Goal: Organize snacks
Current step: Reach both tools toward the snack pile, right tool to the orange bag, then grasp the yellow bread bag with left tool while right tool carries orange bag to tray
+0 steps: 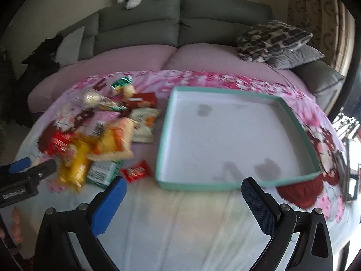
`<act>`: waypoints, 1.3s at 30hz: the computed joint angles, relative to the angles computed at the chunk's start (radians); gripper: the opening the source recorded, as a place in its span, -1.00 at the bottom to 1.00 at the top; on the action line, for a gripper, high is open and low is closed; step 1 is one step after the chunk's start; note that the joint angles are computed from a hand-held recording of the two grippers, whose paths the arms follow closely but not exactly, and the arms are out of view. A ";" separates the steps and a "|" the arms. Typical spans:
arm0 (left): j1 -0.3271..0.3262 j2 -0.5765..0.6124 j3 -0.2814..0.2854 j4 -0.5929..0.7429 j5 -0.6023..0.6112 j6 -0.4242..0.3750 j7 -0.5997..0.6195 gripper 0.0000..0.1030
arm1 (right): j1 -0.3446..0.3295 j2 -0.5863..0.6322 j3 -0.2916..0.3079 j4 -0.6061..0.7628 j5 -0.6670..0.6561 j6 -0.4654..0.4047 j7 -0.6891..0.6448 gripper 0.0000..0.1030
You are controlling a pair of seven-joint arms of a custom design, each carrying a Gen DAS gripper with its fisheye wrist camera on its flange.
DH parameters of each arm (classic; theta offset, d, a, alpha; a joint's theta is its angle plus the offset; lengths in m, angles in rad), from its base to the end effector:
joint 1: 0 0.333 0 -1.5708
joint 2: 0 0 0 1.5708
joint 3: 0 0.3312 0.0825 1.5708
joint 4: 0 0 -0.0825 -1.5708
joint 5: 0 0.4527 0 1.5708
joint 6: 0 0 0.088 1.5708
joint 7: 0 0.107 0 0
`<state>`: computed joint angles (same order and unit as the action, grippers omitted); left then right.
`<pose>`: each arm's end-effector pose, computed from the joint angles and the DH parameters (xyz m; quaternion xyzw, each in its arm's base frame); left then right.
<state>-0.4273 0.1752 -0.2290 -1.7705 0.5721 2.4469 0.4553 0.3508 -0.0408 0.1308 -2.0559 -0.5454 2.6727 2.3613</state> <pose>0.5750 -0.4305 0.5074 -0.7094 0.6270 -0.2628 0.1857 0.5652 0.3140 0.5120 -0.6899 0.6242 -0.2392 0.2778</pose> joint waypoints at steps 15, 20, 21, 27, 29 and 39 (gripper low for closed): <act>-0.001 0.093 0.011 0.098 -0.100 -0.021 0.132 0.96 | 0.050 0.217 -0.013 0.239 0.294 0.017 -0.310 0.79; -0.011 0.124 0.019 0.131 -0.115 -0.033 0.164 0.69 | 0.059 0.276 -0.014 0.299 0.397 -0.017 -0.400 0.53; -0.011 0.128 0.020 0.133 -0.121 -0.030 0.171 0.65 | 0.060 0.288 -0.013 0.310 0.416 -0.025 -0.415 0.41; -0.008 0.142 0.018 0.134 -0.171 0.009 0.214 0.29 | 0.059 0.318 -0.010 0.339 0.501 -0.043 -0.482 0.04; -0.009 0.143 0.017 0.132 -0.185 0.023 0.225 0.14 | 0.060 0.320 -0.011 0.341 0.520 -0.044 -0.494 0.00; -0.025 0.149 0.023 0.144 -0.209 0.012 0.244 -0.19 | 0.060 0.300 -0.012 0.318 0.556 -0.033 -0.511 -0.23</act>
<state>-0.4519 0.3239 -0.2062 -1.6264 0.3627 2.4591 0.6989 0.4111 0.2594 0.1186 -1.7377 0.0107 2.6398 1.8504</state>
